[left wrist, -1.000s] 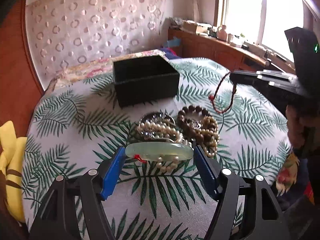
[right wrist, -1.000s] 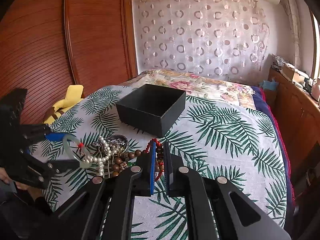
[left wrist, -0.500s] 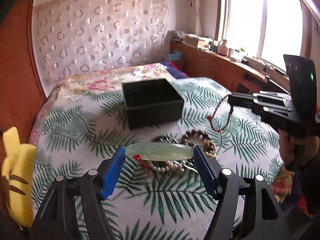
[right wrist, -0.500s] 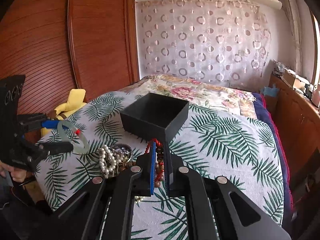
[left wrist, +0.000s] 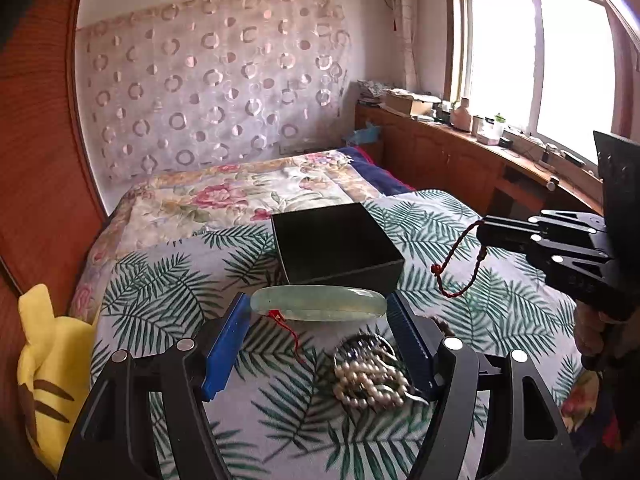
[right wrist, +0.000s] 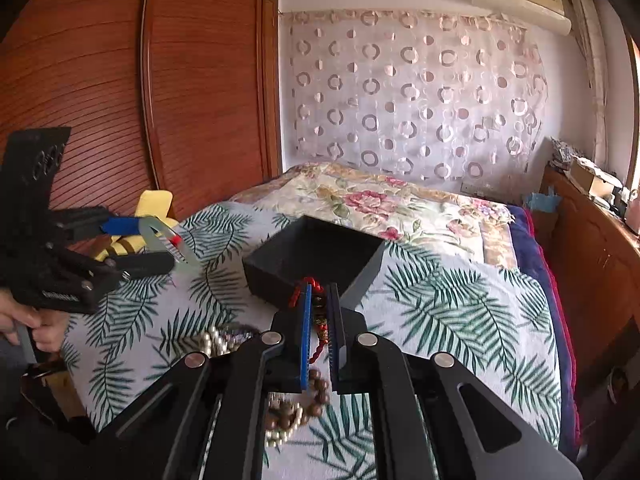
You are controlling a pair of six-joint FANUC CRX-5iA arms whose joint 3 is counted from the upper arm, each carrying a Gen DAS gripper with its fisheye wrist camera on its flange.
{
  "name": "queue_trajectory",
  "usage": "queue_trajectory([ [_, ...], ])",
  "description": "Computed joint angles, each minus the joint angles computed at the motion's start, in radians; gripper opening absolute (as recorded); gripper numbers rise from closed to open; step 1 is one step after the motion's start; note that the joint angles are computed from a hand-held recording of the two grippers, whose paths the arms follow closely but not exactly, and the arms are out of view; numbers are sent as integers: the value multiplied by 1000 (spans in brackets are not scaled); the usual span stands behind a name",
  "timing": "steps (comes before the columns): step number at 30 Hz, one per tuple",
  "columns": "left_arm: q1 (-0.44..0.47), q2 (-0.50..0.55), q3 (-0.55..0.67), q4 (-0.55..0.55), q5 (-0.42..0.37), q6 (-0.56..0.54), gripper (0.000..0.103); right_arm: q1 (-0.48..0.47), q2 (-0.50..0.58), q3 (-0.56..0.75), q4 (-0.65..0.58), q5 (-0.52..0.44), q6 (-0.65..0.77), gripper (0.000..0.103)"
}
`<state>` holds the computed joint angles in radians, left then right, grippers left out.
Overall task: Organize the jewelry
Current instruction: 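Lower the red bracelet into the black box with the right tool while the left drops the bangle in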
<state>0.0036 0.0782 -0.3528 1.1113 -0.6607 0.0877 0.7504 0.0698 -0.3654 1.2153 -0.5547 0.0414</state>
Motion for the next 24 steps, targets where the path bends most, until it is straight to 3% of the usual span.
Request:
queue_trajectory([
  [11, -50, 101, 129, -9, 32, 63, 67, -58, 148, 196, -149, 17, 191, 8],
  [21, -76, 217, 279, -133, 26, 213, 67, -67, 239, 309, -380, -6, 388, 10],
  [23, -81, 232, 295, -149, 24, 226, 67, -70, 232, 298, -373, -2, 374, 24],
  [24, -83, 242, 309, -162, 19, 241, 67, -73, 224, 285, -364, 10, 356, 40],
])
